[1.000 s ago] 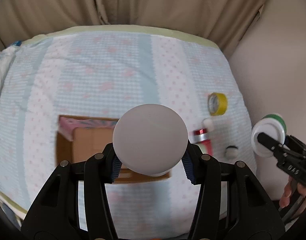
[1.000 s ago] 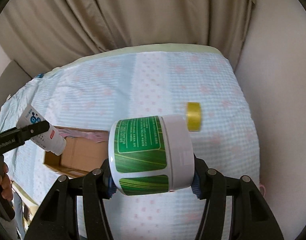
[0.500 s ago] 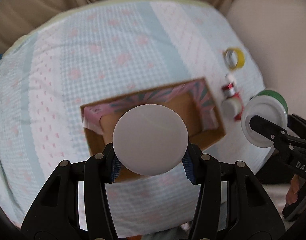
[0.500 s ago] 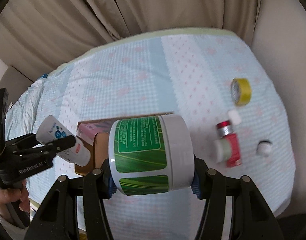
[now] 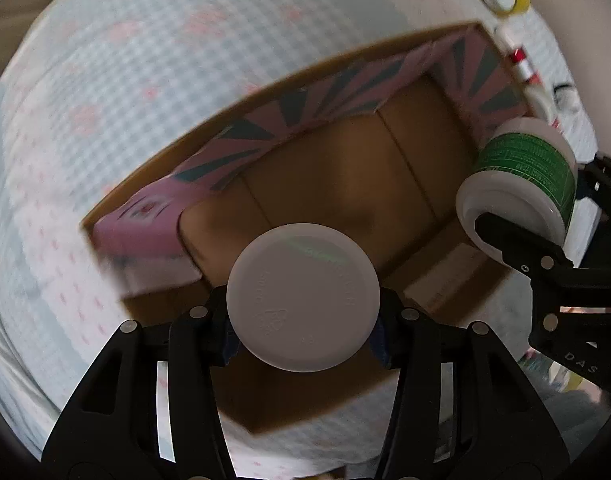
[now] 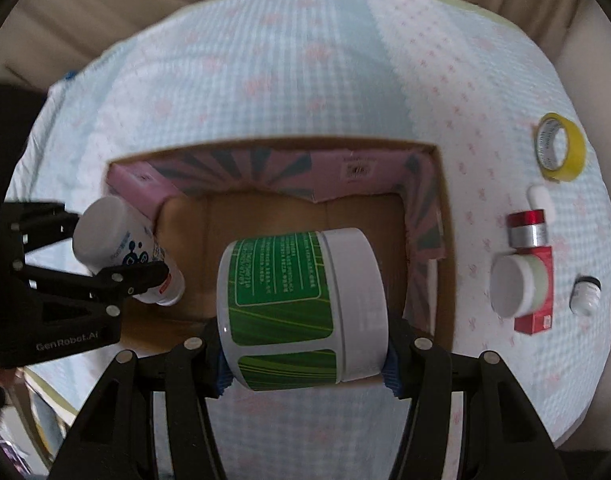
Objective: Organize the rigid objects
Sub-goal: 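Carry bottle and jar into the cardboard box and open both tools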
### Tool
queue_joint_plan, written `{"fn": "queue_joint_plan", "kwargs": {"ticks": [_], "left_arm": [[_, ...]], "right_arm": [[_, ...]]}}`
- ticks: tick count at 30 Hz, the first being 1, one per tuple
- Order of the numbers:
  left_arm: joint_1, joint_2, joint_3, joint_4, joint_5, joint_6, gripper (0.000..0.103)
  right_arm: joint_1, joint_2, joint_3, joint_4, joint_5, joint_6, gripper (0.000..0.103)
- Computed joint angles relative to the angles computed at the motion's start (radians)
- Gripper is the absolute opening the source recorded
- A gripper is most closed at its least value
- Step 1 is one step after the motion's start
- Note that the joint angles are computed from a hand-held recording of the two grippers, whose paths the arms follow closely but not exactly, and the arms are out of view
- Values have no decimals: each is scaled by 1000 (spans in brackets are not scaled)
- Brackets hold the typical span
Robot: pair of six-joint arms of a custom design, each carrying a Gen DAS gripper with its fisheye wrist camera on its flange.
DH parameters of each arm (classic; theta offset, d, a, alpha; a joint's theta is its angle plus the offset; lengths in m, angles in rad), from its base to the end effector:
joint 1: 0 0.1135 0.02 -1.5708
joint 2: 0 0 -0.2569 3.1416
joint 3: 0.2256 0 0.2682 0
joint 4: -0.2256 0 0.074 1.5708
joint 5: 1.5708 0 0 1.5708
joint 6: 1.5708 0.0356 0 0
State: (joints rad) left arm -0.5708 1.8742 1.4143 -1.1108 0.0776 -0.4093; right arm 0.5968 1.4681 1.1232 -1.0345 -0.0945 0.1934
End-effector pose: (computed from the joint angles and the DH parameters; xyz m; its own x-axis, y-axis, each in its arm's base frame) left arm 0.2994 -0.1956 0.1869 -0.9863 0.1618 0.0308 0.1593 0.9847 -0.0712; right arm 0.2304 0.1606 0.2297 -0.9073 -0.3851 -0.1689 -0.4075 0.9042 0.1275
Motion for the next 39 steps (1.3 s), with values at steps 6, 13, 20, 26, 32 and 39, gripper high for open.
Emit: {"fn": "queue_joint_plan", "kwargs": {"ticks": [6,13,20,26,32,39], "left_arm": [[10,73,22,54,23,47,47],[29,-18,-40,93,7,74,103],[5,-71,-109,93,-9,32,103],[-3,-105,-123,101,-18,-9,103],[-18,-216,-141,53,-64,-53,103],[-75,-389,-120,-65,-136,-182,103]], "right_arm": [[-33,56,-43,79,-28,-53,53],[-72,94,-46,109,-39,-132,99],[-97,27,-92,132,-75,-181,103],[-80,-13,-86,120,-56,-167,103],[-93,-35,-36,64,-52,-166,103],[-62,-141,32,-46,-17,-157,103]]}}
